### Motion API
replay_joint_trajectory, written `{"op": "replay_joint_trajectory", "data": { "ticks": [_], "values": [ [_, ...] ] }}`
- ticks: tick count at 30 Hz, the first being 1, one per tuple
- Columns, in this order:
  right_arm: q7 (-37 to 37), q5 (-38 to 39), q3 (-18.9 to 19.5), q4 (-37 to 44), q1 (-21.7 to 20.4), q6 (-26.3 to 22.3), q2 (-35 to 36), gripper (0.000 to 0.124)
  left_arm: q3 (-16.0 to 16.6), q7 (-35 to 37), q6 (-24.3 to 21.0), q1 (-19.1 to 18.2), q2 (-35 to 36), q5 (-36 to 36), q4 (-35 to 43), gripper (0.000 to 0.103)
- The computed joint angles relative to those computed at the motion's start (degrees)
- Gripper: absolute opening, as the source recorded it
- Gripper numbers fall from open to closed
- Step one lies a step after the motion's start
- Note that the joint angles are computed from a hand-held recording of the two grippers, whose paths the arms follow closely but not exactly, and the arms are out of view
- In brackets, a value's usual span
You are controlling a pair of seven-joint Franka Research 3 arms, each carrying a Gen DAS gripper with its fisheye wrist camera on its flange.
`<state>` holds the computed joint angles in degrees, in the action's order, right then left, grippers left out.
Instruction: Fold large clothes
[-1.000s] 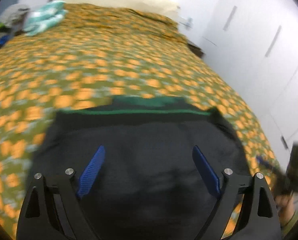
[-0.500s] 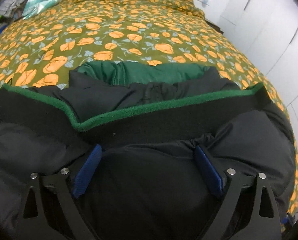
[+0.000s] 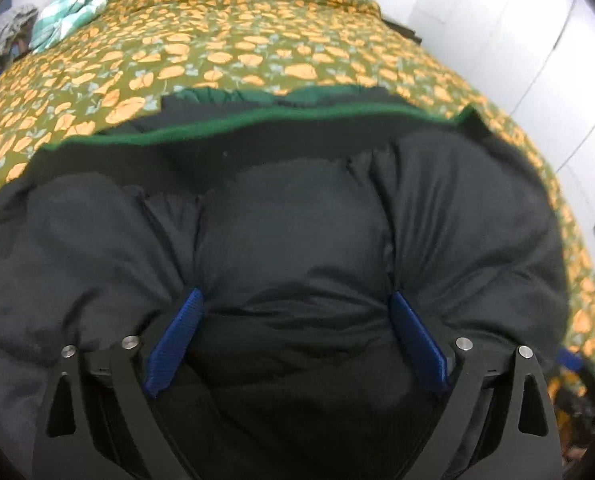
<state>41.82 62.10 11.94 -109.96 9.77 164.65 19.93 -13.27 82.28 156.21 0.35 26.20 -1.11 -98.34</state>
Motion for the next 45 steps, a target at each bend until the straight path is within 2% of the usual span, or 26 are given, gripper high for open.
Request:
{"op": "replay_joint_trajectory", "data": {
  "ticks": [2, 6, 10, 13, 16, 18, 24, 28, 31, 32, 36, 41, 45],
  "values": [
    [-0.7, 0.5, 0.2, -0.4, -0.1, 0.6, -0.3, 0.081, 1.0, -1.0, 0.0, -1.1, 1.5, 1.6, 1.4, 0.096],
    [0.5, -0.8, -0.2, -0.1, 0.5, 0.6, 0.0, 0.081, 0.0, 0.1, -0.5, -0.2, 2.5, 1.3, 2.5, 0.097],
    [-1.3, 0.6, 0.6, -0.4, -0.3, 0.9, -0.5, 0.081, -0.9, 0.9, -0.2, 0.8, -2.2, -0.5, -2.0, 0.093],
    [-2.6, 2.2, 0.7, -0.5, -0.5, 0.9, -0.7, 0.081, -3.1, 4.3, 2.5, 2.4, -8.0, -4.9, -9.3, 0.093],
    [-2.3, 2.7, 0.4, -0.1, -0.3, 0.6, -0.5, 0.081, -2.6, 5.5, 4.8, 1.5, -10.5, -6.7, -14.3, 0.093],
    [-1.8, 2.3, 0.1, 0.1, 0.0, 0.5, -0.4, 0.081, -1.9, 5.1, 5.7, 0.7, -9.1, -6.6, -13.9, 0.094],
    [-1.9, 1.2, 0.0, -0.6, 0.6, 1.2, -0.8, 0.081, -0.1, 3.5, 5.0, -1.0, -6.1, -2.5, -11.2, 0.095],
    [-2.1, 1.6, 0.3, -0.7, 0.5, 1.9, -1.0, 0.081, -0.3, 2.4, 4.3, -0.8, -9.3, -1.9, -13.4, 0.092],
    [-4.0, 3.4, 0.8, -1.4, 0.2, 2.4, -1.8, 0.081, -2.8, 5.7, 5.1, 1.0, -14.0, -8.0, -18.1, 0.092],
    [-4.2, 3.5, 0.7, -1.5, 0.3, 2.3, -1.9, 0.081, -2.7, 6.2, 5.9, 0.6, -15.3, -8.7, -19.8, 0.092],
    [-3.0, 2.7, 0.1, -0.9, 0.8, 1.8, -1.2, 0.082, 0.8, 2.1, 8.0, -3.6, -16.1, -1.4, -23.1, 0.093],
    [-1.9, 0.5, -0.2, -1.0, 1.3, 1.8, -1.1, 0.082, 0.0, 3.8, 8.8, -2.7, -13.6, -2.2, -21.9, 0.093],
    [-1.4, 0.2, 0.1, -1.1, 1.0, 2.1, -1.1, 0.081, 0.1, 3.6, 7.7, -2.8, -14.8, -1.3, -22.2, 0.092]
  ]
}}
